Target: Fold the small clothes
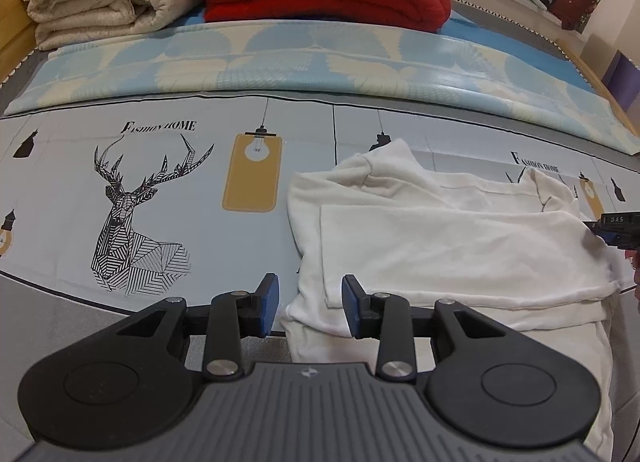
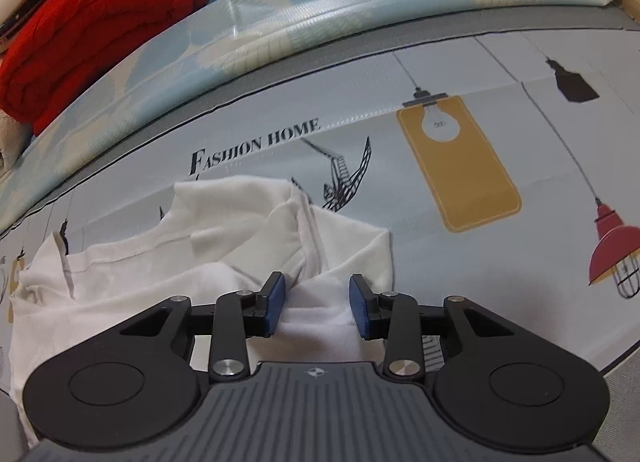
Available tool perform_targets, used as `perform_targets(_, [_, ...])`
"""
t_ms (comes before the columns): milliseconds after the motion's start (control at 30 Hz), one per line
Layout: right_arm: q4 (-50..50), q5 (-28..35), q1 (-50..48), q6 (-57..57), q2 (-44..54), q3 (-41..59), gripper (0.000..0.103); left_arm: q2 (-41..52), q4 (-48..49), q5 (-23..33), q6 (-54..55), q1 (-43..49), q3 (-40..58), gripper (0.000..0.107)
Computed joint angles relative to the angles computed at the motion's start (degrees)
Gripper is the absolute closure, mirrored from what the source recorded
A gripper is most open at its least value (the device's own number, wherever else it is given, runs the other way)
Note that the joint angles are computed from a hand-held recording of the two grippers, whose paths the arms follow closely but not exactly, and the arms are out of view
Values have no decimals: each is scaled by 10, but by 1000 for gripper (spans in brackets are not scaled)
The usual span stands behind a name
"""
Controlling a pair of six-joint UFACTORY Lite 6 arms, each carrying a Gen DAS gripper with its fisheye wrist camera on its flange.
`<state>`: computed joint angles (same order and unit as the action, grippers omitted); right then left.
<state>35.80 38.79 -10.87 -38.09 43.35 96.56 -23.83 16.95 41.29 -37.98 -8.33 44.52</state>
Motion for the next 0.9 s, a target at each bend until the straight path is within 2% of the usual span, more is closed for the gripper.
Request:
perform_targets(167, [-15,-1,11,-13,-10,-14,66,-2,-8,1,11,6,0,68])
perform_targets(200, [-20,-5,13,-15,-13,-18,71,-2,-10,1,13,9,0,68])
perform_targets(233, [-21,-7,13,-14,-15,-19,80,-3,-12,1,15,11,1,68])
perform_targets(333, [-7,-5,4,-9,-17,-15,100,-6,-16,0,18,16,1,68])
perform_targets(367, [5,-6,0,-14,-21,-16,102,-8,-17,1,20,17,1,68])
perform_targets(700, [174,-68,-36,-122,-53,-45,103,-16,-25,4,28,24,-1,68])
perform_targets(767, [162,-85,-37,-100,-47,-37,103,-14,-26,4,30,27,-1,68])
perform_targets(833, [178,-77,-44,-116,-41,-31,103,-13,-23,5,26,26,1,68])
perform_targets(900, [187,-97,-42,-134,-49,-42,103,-13,-22,5,25,25,2,68])
